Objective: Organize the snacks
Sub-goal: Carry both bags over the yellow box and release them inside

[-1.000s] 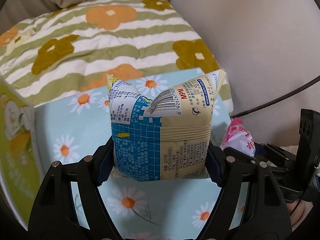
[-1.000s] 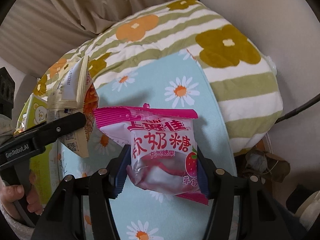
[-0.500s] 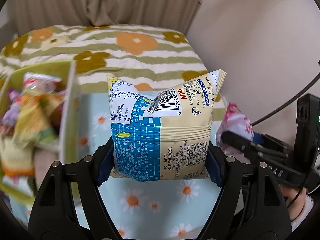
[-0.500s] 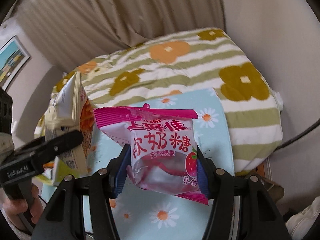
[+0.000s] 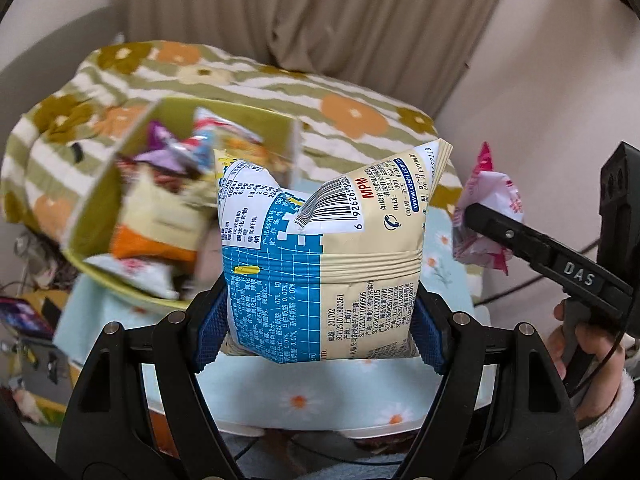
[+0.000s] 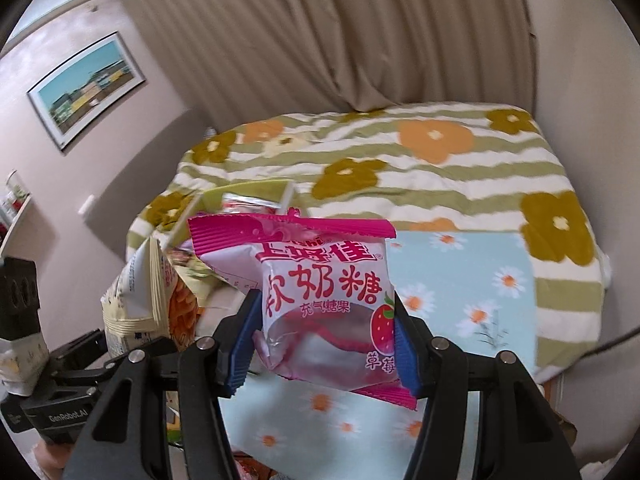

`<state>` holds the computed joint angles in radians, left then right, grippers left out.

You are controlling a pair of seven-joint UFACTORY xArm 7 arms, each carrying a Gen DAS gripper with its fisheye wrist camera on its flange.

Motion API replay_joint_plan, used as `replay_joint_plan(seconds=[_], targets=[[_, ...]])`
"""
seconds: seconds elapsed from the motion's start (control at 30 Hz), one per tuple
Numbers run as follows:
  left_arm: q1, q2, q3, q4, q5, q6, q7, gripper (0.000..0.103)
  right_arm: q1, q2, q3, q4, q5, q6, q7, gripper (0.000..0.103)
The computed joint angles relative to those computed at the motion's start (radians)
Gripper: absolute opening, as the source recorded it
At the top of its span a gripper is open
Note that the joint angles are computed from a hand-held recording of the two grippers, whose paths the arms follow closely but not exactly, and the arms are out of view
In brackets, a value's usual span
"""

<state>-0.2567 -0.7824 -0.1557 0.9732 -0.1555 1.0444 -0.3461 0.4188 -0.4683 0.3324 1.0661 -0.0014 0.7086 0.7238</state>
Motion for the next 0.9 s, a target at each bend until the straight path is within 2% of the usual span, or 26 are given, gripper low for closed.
replay_joint_plan(seconds=[0.2, 0.4, 0.53, 0.67, 0.8, 0.9], targets=[[0.049, -0.024, 0.123, -0.003, 0.022, 0.034, 0.109, 0.075, -0.020, 0.166, 0.094, 0.161, -0.127, -0.024, 0.114, 0.055], [0.102, 0.085, 0.222, 0.064, 0.003, 0.021, 0.261, 0.075, 0.022, 0.368, 0.138, 0.360, -0.316, 0.025, 0.258, 0.055], [0.123, 0.219, 0.252, 0.140, -0.035, -0.012, 0.361, 0.076, 0.079, 0.464, 0.121, 0.461, -0.403, 0.067, 0.319, 0.055], [0.145, 0.337, 0.251, 0.206, -0.079, -0.032, 0.424, 0.077, 0.137, 0.536, 0.080, 0.531, -0.445, 0.100, 0.354, 0.055], [0.177, 0.428, 0.237, 0.258, -0.101, -0.016, 0.444, 0.091, 0.187, 0.571, 0.032, 0.562, -0.449, 0.117, 0.374, 0.055], [0.198, 0.452, 0.229, 0.264, -0.109, 0.002, 0.455, 0.091, 0.225, 0.591, -0.004, 0.584, -0.450, 0.133, 0.383, 0.055]])
